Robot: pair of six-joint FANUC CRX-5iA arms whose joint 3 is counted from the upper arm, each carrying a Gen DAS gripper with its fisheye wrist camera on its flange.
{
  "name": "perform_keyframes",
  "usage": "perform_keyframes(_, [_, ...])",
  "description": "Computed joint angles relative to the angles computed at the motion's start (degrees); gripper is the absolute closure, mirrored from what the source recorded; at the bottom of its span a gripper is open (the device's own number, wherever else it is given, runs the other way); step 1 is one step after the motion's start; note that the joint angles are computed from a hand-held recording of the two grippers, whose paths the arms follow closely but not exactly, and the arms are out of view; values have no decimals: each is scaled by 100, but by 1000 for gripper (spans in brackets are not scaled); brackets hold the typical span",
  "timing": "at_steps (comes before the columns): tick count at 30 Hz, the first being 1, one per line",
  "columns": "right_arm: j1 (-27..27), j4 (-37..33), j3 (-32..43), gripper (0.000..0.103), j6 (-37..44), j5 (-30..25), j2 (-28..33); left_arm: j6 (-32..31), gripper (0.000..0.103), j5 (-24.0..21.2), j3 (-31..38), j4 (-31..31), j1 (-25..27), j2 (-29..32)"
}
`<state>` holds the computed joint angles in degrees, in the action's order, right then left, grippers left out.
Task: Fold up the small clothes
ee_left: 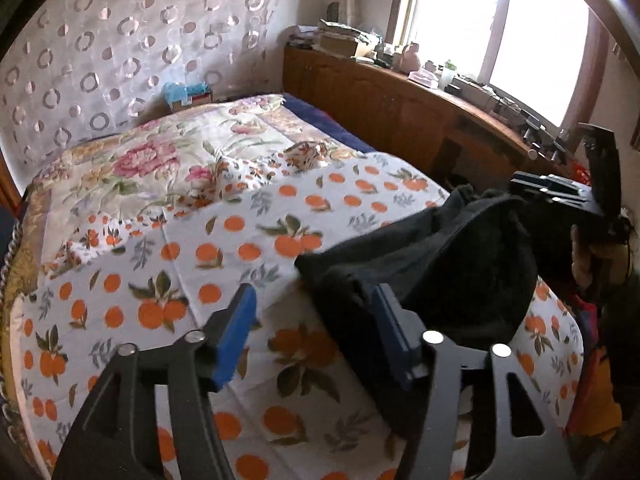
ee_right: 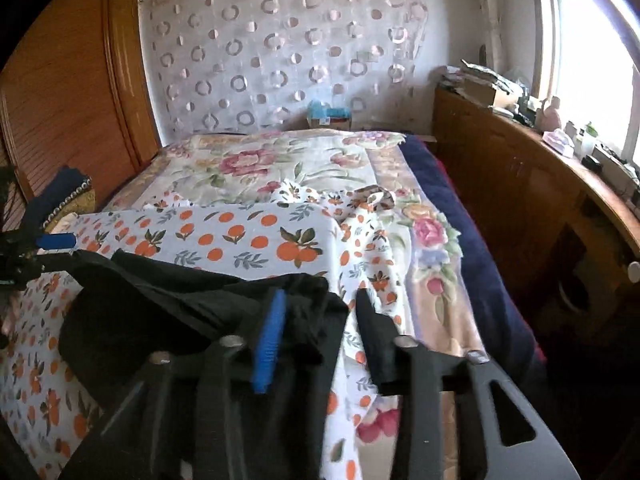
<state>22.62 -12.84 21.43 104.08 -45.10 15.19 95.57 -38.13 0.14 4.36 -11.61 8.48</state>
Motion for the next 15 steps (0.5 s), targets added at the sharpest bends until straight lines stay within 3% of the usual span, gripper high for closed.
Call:
perform_keyframes(3, [-70, -214, -165, 55, 361, -45, -198, -92, 38, -52, -77, 105, 20, -5])
perform_keyframes(8, [-91, -208, -394, 55, 628, 19, -290, 73, 38, -227, -23, -260, -135, 0])
perform_keyframes(15, [-249, -838, 383, 55, 1240, -589, 197, -309, 38, -50, -146, 216, -101, 8])
